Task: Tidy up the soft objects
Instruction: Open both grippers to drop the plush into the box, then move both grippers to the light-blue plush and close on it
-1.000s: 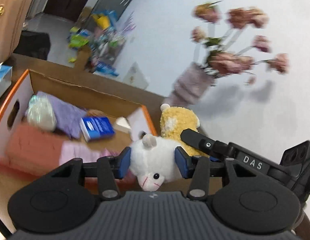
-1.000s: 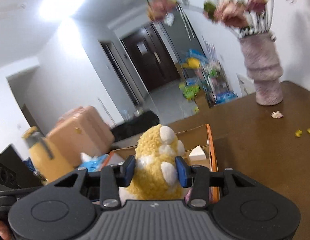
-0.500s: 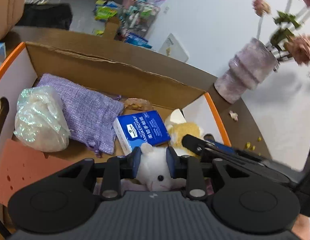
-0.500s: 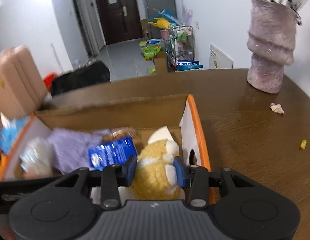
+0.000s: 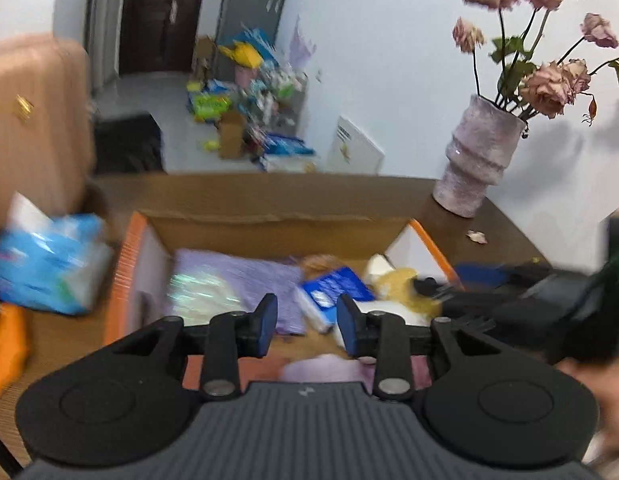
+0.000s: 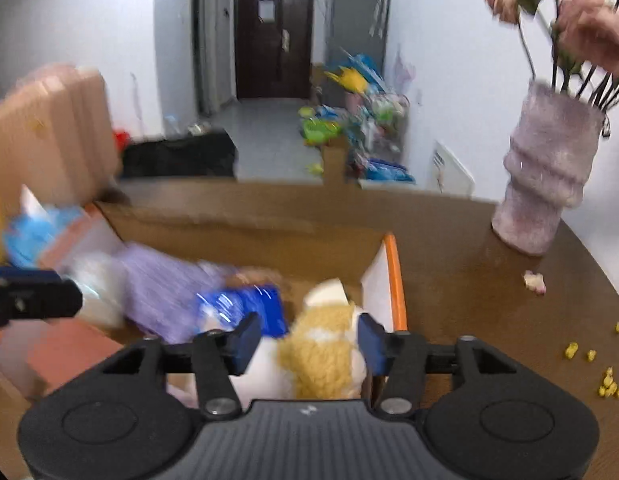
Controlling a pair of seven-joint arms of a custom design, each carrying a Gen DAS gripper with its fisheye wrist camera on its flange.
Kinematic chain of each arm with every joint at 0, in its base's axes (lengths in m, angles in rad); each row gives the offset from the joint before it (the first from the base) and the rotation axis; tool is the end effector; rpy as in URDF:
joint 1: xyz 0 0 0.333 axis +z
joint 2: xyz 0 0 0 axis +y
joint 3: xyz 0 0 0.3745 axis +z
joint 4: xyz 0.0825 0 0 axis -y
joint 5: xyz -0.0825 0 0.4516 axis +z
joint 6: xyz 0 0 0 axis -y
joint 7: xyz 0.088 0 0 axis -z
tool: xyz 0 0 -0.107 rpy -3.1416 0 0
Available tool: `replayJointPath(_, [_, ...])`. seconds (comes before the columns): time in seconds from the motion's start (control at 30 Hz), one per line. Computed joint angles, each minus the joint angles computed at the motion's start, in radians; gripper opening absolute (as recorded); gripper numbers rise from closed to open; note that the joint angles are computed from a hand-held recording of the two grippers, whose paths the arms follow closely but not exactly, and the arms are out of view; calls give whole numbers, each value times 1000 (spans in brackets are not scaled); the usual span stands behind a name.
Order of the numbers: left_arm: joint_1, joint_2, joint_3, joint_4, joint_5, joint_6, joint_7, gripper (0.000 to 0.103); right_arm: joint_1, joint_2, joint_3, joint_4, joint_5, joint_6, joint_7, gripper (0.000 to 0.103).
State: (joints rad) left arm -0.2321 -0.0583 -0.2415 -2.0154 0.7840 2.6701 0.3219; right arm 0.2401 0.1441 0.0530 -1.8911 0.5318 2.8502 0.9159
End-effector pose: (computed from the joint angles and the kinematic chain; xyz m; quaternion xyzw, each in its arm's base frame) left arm 0.5617 -0.3152 0.5851 -0.6959 0.5752 -0.3408 0.2622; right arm 0.6891 0.1775 0.5472 -0.7804 0.4643 -0.2161 0.3588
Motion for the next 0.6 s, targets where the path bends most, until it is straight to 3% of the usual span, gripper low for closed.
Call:
replayJointPath(0.1, [-1, -91, -14, -43, 38, -76, -12, 36, -8, -87, 9, -46, 44, 41, -75, 72])
replayJointPath(0.3, [27, -245, -81, -115, 172, -172, -132, 65, -8, -263, -22, -127, 177, -46, -212, 77])
replayJointPath(0.6, [11, -350, -132, -166, 179, -236, -173, 75, 37, -434, -70, -261, 318, -44, -326, 77])
